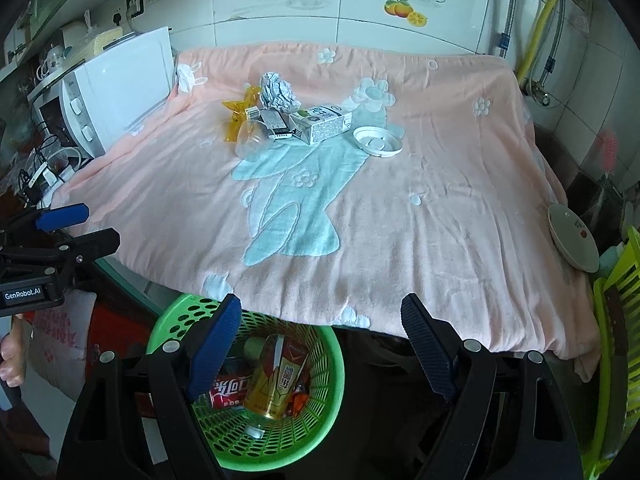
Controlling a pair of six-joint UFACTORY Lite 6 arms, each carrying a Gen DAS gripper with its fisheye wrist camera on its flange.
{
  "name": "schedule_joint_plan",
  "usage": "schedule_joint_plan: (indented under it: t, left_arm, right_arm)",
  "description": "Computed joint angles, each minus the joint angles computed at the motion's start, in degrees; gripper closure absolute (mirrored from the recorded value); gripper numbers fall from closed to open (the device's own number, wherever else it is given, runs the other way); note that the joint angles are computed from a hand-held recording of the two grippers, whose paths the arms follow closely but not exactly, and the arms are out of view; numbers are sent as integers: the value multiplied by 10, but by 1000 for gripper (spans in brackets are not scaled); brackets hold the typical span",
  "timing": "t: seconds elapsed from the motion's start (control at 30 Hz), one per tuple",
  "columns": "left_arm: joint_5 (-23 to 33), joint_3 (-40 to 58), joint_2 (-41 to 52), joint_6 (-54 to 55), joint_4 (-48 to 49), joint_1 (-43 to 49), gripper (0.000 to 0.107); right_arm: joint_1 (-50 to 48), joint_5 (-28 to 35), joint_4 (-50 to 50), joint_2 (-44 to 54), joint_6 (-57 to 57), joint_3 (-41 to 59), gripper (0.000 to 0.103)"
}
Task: Collect trash
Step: 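Move the left tool toward the yellow snack bag while the right tool approaches the clear plastic cup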
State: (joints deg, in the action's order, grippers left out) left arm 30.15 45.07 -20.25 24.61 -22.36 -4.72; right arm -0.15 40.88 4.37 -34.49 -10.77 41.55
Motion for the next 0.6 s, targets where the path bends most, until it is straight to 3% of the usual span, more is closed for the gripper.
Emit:
schedule_joint_plan:
  t: [0.37,0.6]
  left_arm:
    - [-5,124,149,90,-60,93,29]
    - [-5,198,241,108,-72,133,29]
  right_arm:
    - [88,-83,-10,261,56,164,24]
    - [125,-74,-10,468,76,360,24]
